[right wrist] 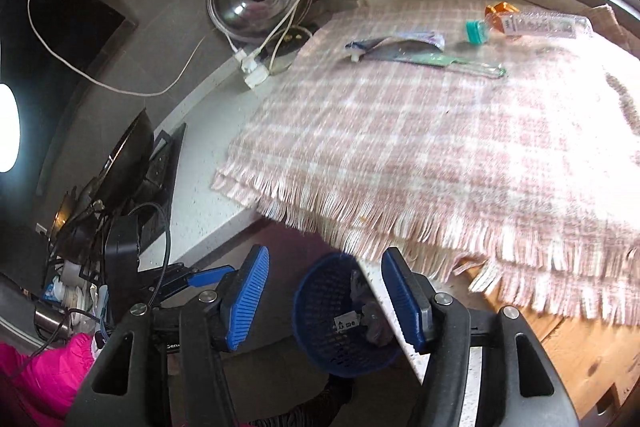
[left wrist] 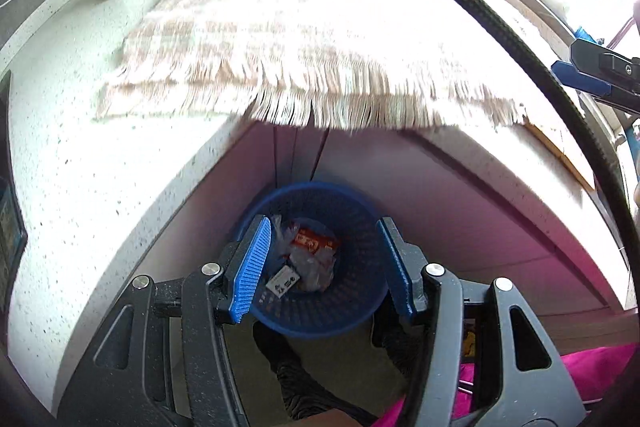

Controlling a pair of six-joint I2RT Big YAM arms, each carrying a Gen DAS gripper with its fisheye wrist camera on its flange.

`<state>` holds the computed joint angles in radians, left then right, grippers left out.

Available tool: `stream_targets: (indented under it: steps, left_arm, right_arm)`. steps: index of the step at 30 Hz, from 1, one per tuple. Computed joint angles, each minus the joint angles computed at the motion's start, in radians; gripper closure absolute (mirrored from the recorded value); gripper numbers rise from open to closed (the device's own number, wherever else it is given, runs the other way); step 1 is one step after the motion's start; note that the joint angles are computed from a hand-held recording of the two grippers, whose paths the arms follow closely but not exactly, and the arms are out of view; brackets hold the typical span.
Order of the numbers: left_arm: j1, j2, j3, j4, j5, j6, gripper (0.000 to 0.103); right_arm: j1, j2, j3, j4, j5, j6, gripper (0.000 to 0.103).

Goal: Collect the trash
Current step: 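Raise both tools back up over the cloth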

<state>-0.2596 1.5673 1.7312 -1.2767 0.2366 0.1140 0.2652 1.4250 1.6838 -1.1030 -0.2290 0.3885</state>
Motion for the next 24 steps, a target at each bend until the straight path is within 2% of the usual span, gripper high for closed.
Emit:
stream_targets:
  steps: [6, 12, 14, 21, 24]
  left_arm:
    - [-0.024, 0.064, 0.131, -0.001, 0.004, -0.039, 0.047]
    - [-0.06, 0.141, 0.265, 0.0, -0.034, -0.076, 0.047]
    - [-0.068, 0.178, 0.333, -0.019, -0.043, -0.088, 0.047]
    - [-0.084, 0.294, 0.517, -0.047, -0.08, -0.143, 0.047]
    - [-0.087, 0.367, 0.643, -0.088, -0.079, -0.181, 0.047]
  right_arm:
    - [-0.076, 0.019, 0.083, -0.028, 0.02, -0.077, 0.035]
    - [-0.158, 0.068, 0.189, -0.071, 0.035, -0.177, 0.03]
    - [-0.182, 0.09, 0.228, -0.083, 0.036, -0.215, 0.029]
    - [-0.251, 0.206, 0.42, -0.145, 0.044, -0.324, 0.028]
    - [-0.279, 0.28, 0.539, -0.192, 0.027, -0.345, 0.027]
